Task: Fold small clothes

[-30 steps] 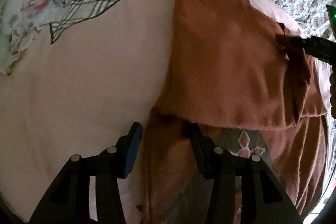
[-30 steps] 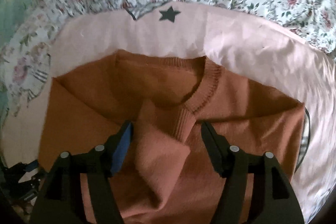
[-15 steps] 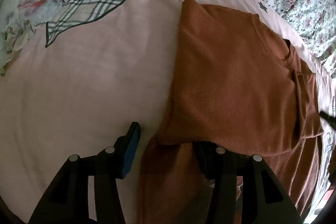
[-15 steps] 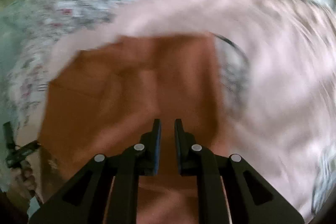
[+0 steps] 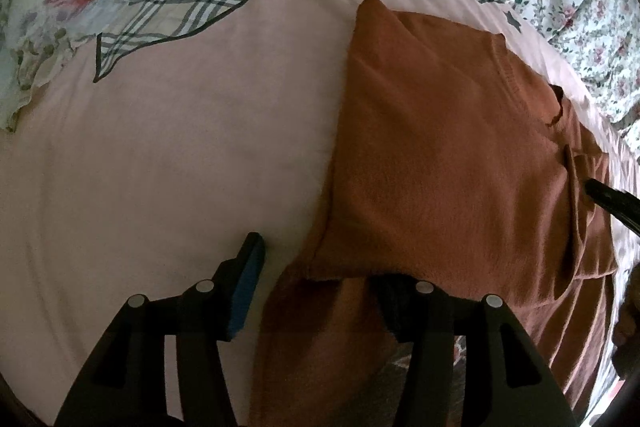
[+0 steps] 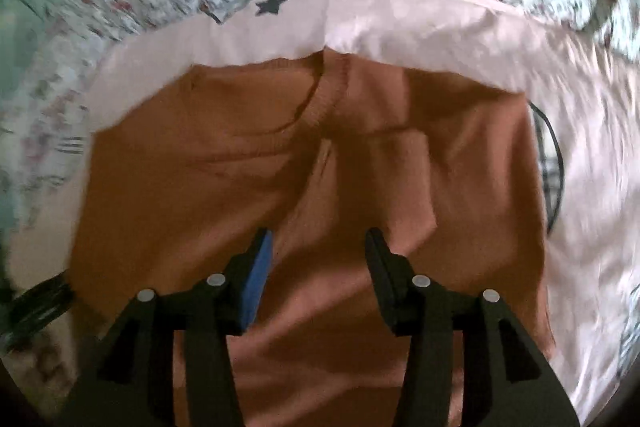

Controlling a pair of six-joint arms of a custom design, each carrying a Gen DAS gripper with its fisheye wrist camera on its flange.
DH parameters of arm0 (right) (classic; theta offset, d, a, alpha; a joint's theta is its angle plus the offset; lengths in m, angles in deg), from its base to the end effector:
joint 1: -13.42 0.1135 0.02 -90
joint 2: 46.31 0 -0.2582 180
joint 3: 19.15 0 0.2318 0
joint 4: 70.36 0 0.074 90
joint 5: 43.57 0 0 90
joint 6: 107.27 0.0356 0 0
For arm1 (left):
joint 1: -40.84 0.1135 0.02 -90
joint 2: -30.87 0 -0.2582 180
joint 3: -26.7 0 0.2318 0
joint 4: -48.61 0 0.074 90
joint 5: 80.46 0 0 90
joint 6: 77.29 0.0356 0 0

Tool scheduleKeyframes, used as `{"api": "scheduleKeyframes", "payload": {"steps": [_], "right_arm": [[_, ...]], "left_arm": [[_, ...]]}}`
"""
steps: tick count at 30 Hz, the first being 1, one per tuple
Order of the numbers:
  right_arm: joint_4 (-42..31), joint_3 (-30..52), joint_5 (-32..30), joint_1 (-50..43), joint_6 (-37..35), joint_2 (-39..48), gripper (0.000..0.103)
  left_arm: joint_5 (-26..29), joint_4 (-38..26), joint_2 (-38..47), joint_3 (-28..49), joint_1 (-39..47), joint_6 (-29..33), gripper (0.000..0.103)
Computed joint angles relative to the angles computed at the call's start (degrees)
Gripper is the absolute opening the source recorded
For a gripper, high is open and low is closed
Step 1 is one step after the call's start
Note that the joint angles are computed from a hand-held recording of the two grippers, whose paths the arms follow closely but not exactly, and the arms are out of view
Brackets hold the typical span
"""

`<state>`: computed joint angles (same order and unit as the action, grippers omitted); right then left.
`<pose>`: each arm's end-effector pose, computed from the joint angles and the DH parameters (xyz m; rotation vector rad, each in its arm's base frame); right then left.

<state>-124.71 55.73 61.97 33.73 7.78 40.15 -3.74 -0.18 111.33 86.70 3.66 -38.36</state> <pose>0.2615 0.0866 0.2258 0.1866 2.6445 -0.1158 0.1905 -0.1342 0.1855 -0.3865 2.6932 -0.1194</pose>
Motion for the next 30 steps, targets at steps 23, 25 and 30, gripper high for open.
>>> {"api": "scheduleKeyframes", "payload": {"steps": [23, 25, 30], "right_arm": [[-2.65, -23.42, -26.82, -29.07, -6.14, -34.83, 0.014], [-3.23, -23.52, -29.37, -31.48, -7.0, -35.57, 0.027], [-2.32, -22.27, -29.46, -34.36, -6.95, -36.43, 0.057]], "left_arm": [[5.98, -0.25, -7.17, -4.63, 3.42, 4.56, 0.056], [11.37, -0.01, -13.02, -6.66, 4.46, 7.17, 0.057], [13.42, 0.77, -13.24, -2.69, 7.74, 11.0, 0.069]]}}
